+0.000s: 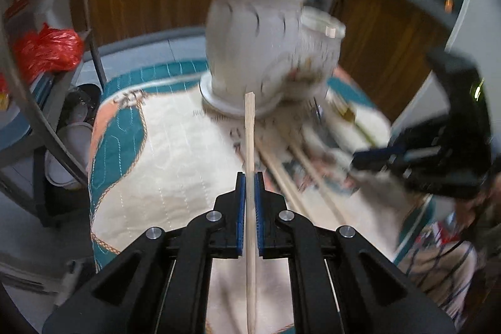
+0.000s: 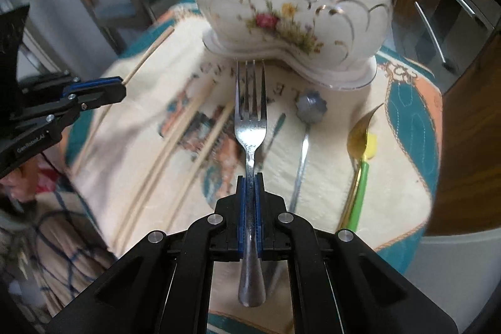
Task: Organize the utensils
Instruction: 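Lift the fork and chopstick with both tools over the ceramic holder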
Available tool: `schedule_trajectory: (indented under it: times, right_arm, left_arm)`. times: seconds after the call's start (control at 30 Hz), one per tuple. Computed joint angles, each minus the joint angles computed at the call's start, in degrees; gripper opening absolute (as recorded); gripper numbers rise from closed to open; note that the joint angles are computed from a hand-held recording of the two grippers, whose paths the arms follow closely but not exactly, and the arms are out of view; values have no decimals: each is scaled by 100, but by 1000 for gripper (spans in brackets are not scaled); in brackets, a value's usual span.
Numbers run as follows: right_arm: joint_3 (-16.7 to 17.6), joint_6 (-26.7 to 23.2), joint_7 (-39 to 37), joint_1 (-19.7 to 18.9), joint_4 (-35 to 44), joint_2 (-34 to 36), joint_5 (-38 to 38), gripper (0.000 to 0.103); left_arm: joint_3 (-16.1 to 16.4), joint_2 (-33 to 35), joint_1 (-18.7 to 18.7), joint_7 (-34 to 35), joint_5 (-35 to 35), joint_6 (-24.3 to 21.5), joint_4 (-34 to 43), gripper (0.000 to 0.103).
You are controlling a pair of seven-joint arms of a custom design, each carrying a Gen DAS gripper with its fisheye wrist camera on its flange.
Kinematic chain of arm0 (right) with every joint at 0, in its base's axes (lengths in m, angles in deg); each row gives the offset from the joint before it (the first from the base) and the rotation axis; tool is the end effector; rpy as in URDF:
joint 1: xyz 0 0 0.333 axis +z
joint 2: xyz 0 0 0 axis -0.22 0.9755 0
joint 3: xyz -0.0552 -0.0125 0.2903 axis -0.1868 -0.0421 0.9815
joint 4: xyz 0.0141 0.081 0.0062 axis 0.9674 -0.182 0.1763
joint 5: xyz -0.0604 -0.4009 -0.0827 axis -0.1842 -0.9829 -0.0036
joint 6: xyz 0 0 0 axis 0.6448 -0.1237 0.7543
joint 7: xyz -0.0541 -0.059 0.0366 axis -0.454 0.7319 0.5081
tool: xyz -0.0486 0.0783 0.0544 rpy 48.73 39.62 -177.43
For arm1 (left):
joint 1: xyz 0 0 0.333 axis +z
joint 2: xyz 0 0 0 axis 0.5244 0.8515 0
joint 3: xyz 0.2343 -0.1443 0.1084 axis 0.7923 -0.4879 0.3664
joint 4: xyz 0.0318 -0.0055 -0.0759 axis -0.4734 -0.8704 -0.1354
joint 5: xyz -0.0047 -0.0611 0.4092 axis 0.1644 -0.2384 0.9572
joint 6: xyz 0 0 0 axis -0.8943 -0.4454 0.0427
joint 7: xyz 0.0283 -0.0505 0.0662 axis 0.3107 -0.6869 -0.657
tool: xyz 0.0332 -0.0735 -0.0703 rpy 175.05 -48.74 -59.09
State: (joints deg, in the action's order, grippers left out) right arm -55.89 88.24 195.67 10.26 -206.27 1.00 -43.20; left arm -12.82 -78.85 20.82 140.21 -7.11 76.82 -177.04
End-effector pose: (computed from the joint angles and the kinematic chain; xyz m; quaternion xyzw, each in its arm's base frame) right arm 0.4673 0.3216 0.5203 -0.7311 0.6361 -0.1031 0.2241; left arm 0.5418 -0.1465 0.5014 -0.4205 0.8287 -0.3624 0.0720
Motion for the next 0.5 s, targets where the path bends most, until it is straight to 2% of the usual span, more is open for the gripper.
schedule_trajectory:
  times: [0.07,0.2,0.3,0.43,0.5]
  right_arm:
    - [-23,616,-2,12,-419,-286,106,6]
    - [152,1594,241,-119,-1029,-710,-35,6]
    - [391,2225,640,-389,-1346,-883,-326,6]
    - [553,2840,872,-630,-1623,-1094,-353,6]
    - [514,3083,758,-632,-1731,-1180,-223,6]
  left_arm:
    - [84,-60,-43,152,-479,37,-31,5]
    - [149,-210,-139,490,-1329,315,-167,5]
    - [134,-334,-259,845,-1785,620,-267,5]
    - [173,-438,-409,1369,-2414,877,-274,5]
    - [183,-439,-449,1529,-2690,946,-226,5]
